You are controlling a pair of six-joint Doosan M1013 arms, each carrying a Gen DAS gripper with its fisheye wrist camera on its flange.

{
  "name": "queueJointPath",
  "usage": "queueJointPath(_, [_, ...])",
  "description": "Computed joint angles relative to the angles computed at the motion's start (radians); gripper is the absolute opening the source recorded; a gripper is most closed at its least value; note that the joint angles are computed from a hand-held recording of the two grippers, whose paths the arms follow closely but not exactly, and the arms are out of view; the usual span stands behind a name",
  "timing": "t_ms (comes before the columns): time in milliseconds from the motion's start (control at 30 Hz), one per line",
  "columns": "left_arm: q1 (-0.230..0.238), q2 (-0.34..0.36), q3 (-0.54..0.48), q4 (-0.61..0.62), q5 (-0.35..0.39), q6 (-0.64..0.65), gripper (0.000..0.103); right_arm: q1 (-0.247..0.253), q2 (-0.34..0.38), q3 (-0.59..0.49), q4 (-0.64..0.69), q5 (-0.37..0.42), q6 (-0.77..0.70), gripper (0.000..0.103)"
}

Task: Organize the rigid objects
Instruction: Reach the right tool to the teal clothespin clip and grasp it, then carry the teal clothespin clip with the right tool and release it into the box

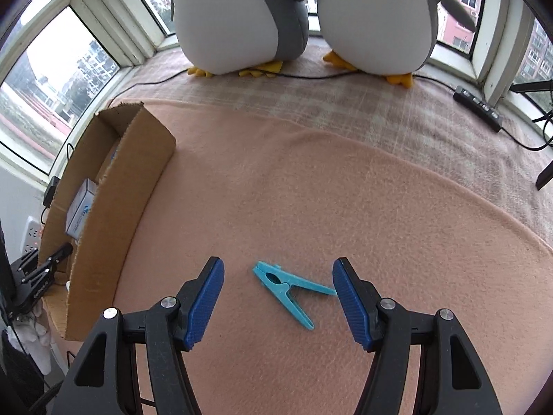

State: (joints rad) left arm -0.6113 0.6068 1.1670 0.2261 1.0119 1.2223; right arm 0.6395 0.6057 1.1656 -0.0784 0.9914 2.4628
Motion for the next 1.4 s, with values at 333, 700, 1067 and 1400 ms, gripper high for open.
queueJointPath(333, [0.0, 0.001, -0.002, 0.0, 0.001, 0.0, 0.019, 0.012, 0.014, -0.018, 0.02, 0.066, -0.053, 0.044])
queueJointPath(700, [-0.001, 0.0, 0.0, 0.001, 0.001, -0.001, 0.019, 0.048, 0.067, -0.112, -0.099, 0.229, -0.05, 0.025])
queueJointPath(1067, [-0.001, 0.0, 0.0, 0.001, 0.001, -0.001, 0.019, 0.079, 0.046, -0.098, -0.182, 0.187, 0.046, 0.024])
queueJointPath(1400, [-0.001, -0.001, 0.0, 0.001, 0.001, 0.0, 0.019, 0.1, 0.032, -0.141, -0.19, 0.13, 0.064, 0.024])
